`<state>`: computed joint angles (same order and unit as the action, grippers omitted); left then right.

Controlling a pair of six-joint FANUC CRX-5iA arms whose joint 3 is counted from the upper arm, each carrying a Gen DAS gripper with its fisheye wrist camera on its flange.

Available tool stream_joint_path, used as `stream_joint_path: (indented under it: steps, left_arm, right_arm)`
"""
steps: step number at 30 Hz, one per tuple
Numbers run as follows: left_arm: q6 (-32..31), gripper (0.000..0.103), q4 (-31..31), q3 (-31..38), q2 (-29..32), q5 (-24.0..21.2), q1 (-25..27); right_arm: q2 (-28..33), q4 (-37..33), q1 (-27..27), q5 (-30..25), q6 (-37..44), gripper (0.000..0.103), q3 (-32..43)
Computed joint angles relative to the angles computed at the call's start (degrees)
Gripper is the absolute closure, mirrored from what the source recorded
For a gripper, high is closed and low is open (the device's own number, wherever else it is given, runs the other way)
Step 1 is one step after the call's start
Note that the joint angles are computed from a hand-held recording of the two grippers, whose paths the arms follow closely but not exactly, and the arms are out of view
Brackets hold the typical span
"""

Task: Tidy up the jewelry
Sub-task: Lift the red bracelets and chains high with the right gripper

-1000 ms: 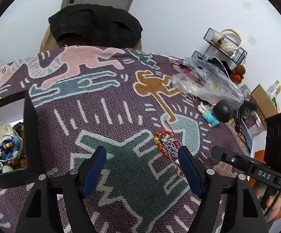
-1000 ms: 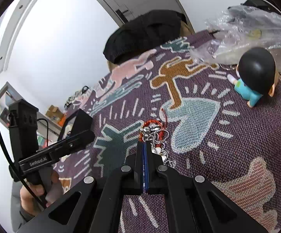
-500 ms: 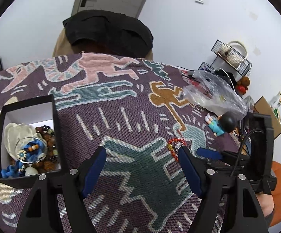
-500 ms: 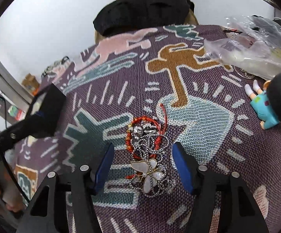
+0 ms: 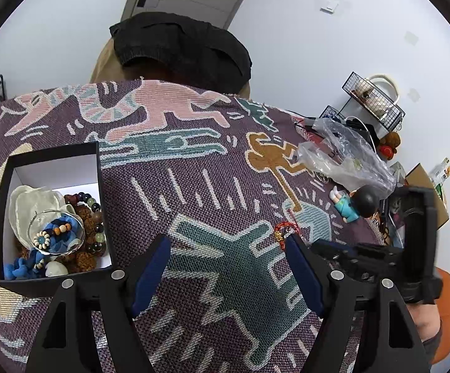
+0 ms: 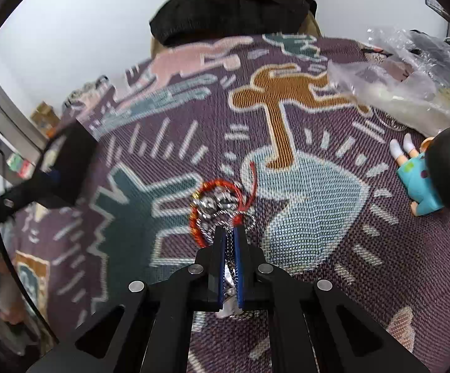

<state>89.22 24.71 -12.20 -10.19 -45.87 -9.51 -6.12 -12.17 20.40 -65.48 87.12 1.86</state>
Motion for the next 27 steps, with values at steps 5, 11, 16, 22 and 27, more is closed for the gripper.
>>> stream_joint_path:
  steps: [5, 11, 16, 22, 27]
  left_arm:
    - [0.3, 0.026, -0.52, 0.77, 0.38, -0.38, -0.58]
    - [1.04, 0.026, -2.02, 3.23, 2.4, -1.45, -2.58]
    - [1.81, 0.026, -3.28, 5.64, 4.48, -2.19, -4.49]
    - [2.12, 0.026, -4.03, 7.94, 6.7, -2.92, -6.49]
    - [2.0, 0.026, -4.97, 10.13, 8.47, -3.7, -8.6]
  right_arm:
    - [-2.25, -3.06, -2.32, 1.42, 1.05, 0.096, 1.13]
    - [-5.36, -7.13, -6.26, 2.87, 2.35, 0.097, 3.3]
    - [-8.4, -9.31, -9.33, 4.03, 3.19, 0.097, 5.18]
    - [-11.5, -10.52, -12.0, 5.43, 3.71, 0.097, 6.46]
    - [-13.98, -12.59, -15.11, 6.92, 4.22, 0.097, 7.22]
